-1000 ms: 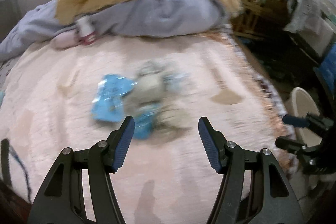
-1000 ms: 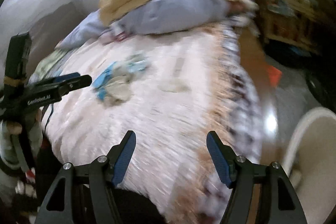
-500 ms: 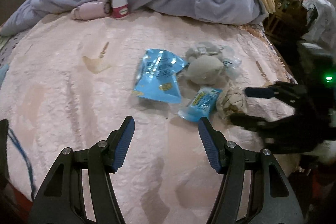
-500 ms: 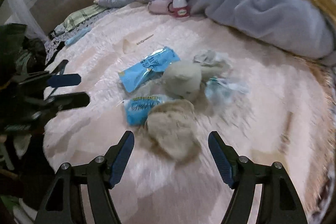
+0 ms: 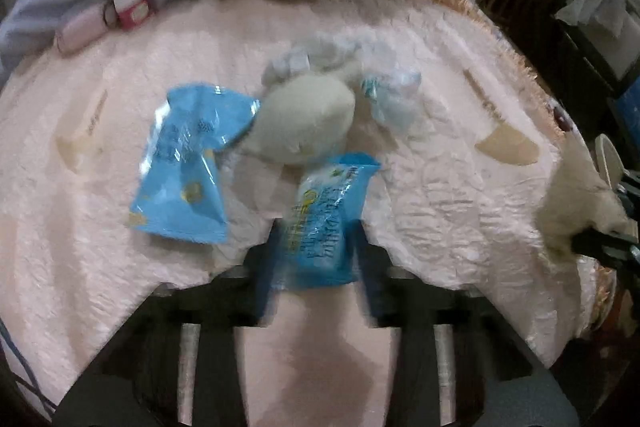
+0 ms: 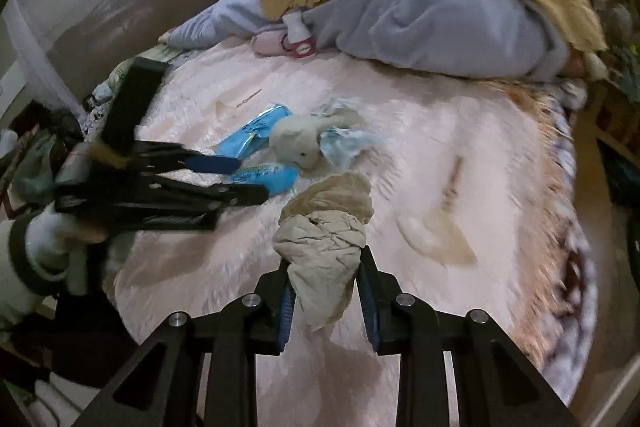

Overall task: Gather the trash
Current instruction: 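Grasp the blue snack wrapper with the left gripper while the right grasps the beige cloth, then carry the blue wrapper and beige cloth over the white bucket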

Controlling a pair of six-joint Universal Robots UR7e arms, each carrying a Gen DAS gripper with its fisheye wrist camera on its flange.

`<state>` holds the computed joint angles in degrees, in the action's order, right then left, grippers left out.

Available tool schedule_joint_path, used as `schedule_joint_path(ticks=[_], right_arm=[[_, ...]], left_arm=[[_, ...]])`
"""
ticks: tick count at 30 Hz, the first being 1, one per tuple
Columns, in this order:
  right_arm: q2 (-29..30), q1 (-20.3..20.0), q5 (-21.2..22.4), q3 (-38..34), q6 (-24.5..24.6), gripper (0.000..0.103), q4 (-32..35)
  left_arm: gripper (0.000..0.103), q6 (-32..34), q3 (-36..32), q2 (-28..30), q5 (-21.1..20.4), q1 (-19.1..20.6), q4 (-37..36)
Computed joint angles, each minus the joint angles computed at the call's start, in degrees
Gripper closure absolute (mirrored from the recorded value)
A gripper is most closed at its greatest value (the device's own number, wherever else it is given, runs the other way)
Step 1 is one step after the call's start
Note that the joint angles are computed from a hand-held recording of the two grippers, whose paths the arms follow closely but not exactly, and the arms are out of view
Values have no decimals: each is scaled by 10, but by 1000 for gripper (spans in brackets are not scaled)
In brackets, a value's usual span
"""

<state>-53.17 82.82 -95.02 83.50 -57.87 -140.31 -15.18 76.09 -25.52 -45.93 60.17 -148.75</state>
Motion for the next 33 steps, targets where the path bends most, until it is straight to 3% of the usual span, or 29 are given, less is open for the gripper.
schedule_joint_path(ticks=[4,12,33], right_arm=[[-31,-12,21,34,1,76,-16],[-74,-29,52,71,17,76,-34],[-169,-87,73,106,28,76,-90]], left_arm=[[81,-16,35,-19,-30,-8,-36],[82,-12,81,-36,-25,-58,-94],[82,43,-37,59,-63,-130,-66]])
